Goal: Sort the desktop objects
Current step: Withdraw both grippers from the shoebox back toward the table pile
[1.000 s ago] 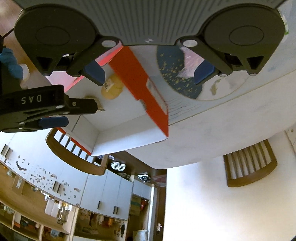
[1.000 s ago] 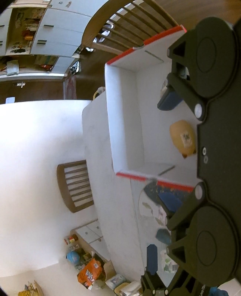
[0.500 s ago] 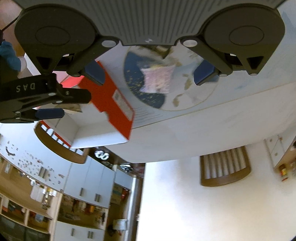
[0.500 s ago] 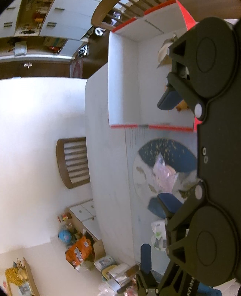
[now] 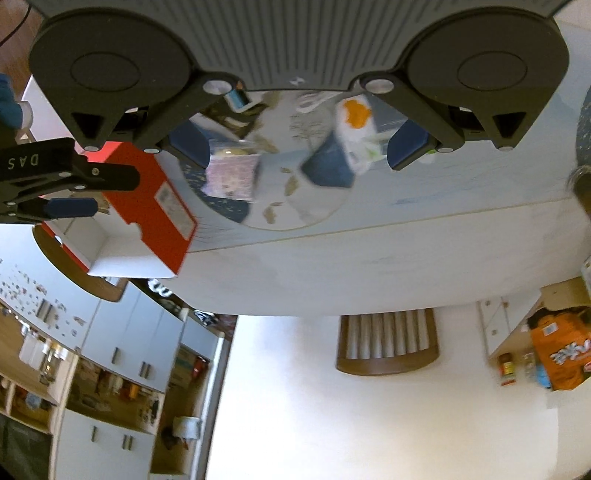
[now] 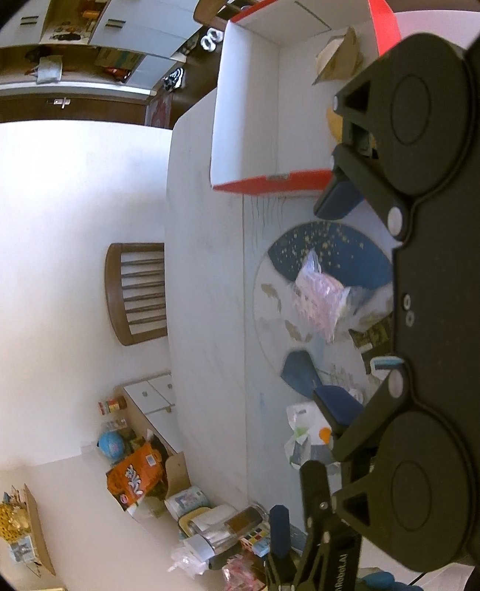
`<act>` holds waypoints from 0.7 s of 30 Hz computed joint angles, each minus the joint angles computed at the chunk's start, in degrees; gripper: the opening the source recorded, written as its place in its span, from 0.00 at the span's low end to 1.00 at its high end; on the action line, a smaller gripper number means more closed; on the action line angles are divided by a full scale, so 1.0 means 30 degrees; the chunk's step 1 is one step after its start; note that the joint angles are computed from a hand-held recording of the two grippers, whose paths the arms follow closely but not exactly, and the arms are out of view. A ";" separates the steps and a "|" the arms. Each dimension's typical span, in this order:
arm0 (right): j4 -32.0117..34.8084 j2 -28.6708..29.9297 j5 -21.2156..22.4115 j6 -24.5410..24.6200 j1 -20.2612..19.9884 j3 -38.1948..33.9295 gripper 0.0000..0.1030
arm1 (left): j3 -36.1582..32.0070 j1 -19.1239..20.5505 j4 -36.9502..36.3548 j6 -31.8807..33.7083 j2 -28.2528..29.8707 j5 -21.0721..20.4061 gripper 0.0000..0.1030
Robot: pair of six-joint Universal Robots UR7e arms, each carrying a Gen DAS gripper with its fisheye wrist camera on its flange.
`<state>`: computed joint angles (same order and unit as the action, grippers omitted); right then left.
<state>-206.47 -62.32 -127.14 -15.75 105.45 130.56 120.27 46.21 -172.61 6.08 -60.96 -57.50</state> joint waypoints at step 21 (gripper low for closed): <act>-0.1009 0.3441 -0.0854 -0.1334 -0.0497 -0.2049 0.94 | -0.0637 0.2645 -0.1060 0.1395 0.1137 0.0661 1.00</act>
